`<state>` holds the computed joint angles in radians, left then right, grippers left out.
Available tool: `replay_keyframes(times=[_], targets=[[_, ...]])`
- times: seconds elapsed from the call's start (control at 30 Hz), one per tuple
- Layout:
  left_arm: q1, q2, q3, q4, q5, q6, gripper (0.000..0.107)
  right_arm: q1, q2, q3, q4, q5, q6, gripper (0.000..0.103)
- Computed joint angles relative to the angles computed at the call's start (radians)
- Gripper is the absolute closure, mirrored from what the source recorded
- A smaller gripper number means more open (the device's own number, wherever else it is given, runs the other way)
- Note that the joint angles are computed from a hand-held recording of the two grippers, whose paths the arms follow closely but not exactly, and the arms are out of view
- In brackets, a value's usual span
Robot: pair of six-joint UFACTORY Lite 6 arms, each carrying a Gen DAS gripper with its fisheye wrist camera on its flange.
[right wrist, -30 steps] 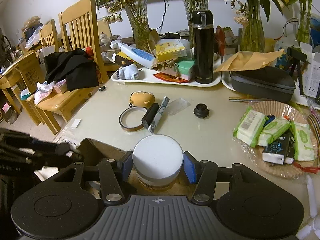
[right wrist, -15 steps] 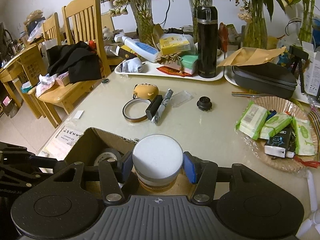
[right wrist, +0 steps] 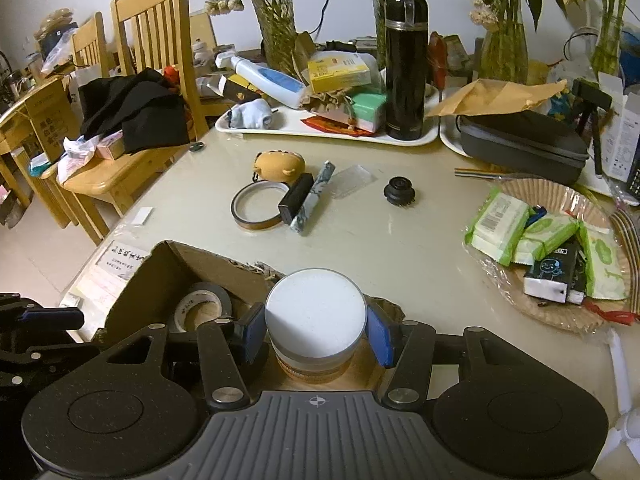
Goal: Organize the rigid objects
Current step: 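Carry the black cylinder into the box with left tool while right lowers the jar in, then open the left tool and withdraw both tools from the box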
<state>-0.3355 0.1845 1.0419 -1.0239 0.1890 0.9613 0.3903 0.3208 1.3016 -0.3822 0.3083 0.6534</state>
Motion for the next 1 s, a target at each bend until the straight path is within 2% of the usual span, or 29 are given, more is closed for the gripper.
replay_keyframes(times=[0.17,0.33,0.5,0.6,0.77,0.83,1.0], targets=[[-0.009,0.001,-0.035,-0.237,-0.024,0.252,0.061,0.003,0.042,0.036,0.036,0.019,-0.044,0.047],[-0.002,0.012,-0.044,-0.347,-0.013,0.366,0.061,0.009,0.088,0.081,0.041,0.042,-0.059,0.047],[0.009,0.015,-0.051,-0.421,-0.006,0.436,0.061,0.029,0.131,0.129,-0.102,0.081,0.056,0.047],[0.012,0.019,-0.051,-0.438,-0.007,0.449,0.061,0.035,0.138,0.144,-0.186,0.107,0.129,0.034],[0.014,0.021,-0.056,-0.471,-0.008,0.476,0.061,0.007,0.128,0.130,-0.187,0.113,0.179,0.026],[0.015,0.021,-0.055,-0.486,-0.005,0.491,0.061,0.002,0.116,0.116,-0.215,0.116,0.219,0.016],[0.011,0.023,-0.052,-0.492,-0.011,0.494,0.061,-0.016,0.097,0.094,-0.240,0.122,0.288,0.008]])
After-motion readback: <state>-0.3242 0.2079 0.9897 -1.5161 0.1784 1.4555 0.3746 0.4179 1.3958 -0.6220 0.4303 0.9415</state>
